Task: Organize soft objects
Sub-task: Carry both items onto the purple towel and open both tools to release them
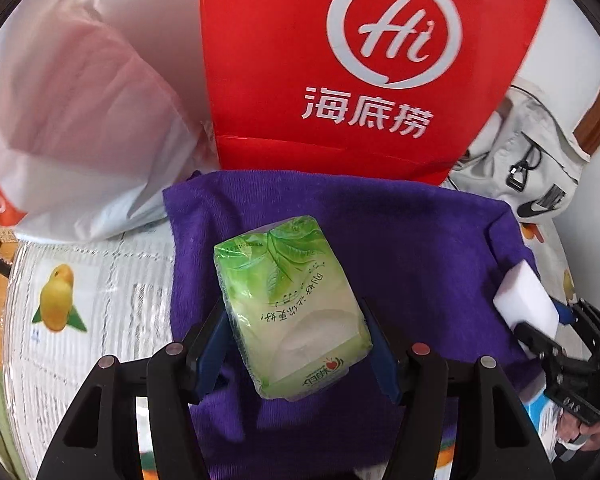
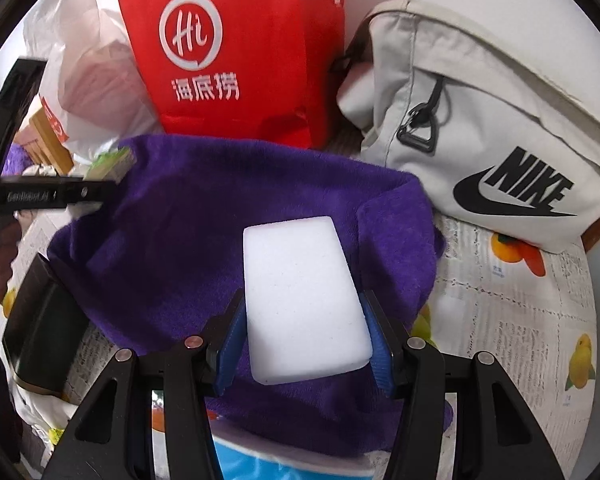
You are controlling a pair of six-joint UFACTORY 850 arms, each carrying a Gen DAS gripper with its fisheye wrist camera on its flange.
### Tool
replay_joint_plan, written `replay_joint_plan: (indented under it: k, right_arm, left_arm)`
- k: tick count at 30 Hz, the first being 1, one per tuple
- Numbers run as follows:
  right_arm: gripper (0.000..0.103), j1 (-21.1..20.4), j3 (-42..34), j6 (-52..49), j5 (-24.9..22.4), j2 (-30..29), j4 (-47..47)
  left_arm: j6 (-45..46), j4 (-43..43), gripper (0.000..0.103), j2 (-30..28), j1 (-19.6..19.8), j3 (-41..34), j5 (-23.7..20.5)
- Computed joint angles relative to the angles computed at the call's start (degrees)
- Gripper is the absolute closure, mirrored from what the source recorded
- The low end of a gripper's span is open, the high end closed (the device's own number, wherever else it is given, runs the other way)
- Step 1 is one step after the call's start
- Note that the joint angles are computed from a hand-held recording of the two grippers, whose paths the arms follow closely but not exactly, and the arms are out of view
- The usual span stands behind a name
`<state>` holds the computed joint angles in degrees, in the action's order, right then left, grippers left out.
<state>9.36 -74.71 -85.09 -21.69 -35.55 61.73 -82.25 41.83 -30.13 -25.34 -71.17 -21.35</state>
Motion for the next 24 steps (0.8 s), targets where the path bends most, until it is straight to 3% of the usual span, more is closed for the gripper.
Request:
replay_joint_plan:
  k: [10, 11, 13, 17, 24]
  right_arm:
    - [0.047, -0.2, -3.1, 5.7, -2.8, -2.3, -5.4]
    - [0.047, -0.1, -3.4, 5.8, -3.2, -2.4, -5.7]
    - [0.038, 0.0, -3.3, 5.6, -3.4, -2.4, -6.0]
    - [0.024, 0.4, -1.6, 0.7, -1.6, -1.1, -2.5]
    - [0.023, 0.2, 2.9, -10.0, -0.3, 3.2, 9.5]
  left_arm:
    - [12.0, -9.6, 0.04, -4.8, 2.1, -5.9, -0.5]
    - [13.7, -11.3, 0.039, -5.1, 2.3, -6.3, -0.5]
    - [15.6, -13.0, 0.021, -5.2, 2.5, -6.3, 0.3]
    - [12.5, -11.0, 0.018, -4.1, 2.5, -4.9, 2.0]
    - [6.4, -5.9, 0.018, 0.0, 1.4, -1.3, 0.4]
